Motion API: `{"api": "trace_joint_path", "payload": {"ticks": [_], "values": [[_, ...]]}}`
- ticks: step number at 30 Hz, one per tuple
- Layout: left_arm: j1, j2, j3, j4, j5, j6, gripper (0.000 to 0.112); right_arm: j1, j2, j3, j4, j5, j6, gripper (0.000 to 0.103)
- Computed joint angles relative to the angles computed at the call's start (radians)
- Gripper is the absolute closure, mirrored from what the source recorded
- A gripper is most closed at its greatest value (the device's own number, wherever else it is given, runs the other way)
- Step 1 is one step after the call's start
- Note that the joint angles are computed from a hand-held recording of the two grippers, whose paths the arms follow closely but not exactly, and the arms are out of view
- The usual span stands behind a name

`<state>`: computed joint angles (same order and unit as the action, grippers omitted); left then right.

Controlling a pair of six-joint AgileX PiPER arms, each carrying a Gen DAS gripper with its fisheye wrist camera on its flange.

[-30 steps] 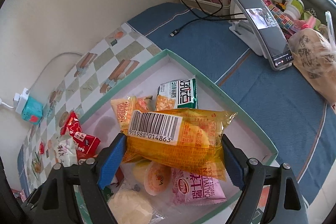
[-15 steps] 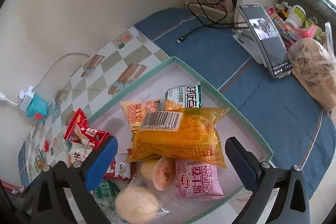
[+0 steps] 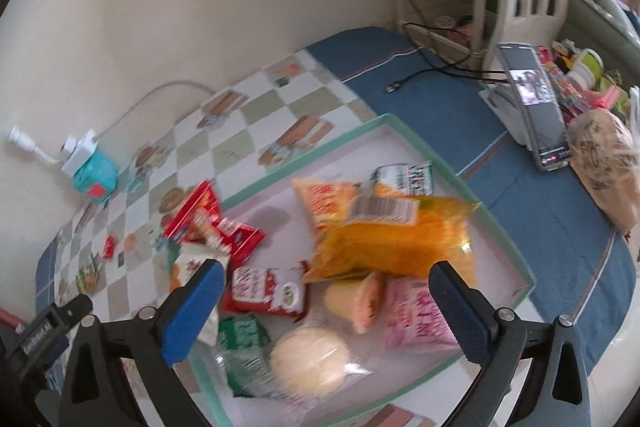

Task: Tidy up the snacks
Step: 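Move both tools back from the tray toward the remaining snacks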

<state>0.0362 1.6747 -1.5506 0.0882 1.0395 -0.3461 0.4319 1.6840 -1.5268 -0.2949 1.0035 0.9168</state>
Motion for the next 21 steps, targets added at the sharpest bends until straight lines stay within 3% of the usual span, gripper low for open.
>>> {"api": "trace_joint_path", "payload": {"ticks": [4, 11, 21], "values": [[0.080, -0.020, 0.013, -0.007, -0.002, 0.013, 0.013, 0.053, 0.029, -0.030, -0.002, 0.017, -0.008, 0.000], [0.167, -0.037, 0.032, 0.140, 0.008, -0.045, 0.013, 0.148, 0.096, -0.123, -0.007, 0.045, -0.033, 0.000], [0.336, -0.045, 0.061, 0.120, 0.002, -0.022, 0.013, 0.252, 0.189, -0.253, -0.015, 0.089, -0.046, 0.000]]}}
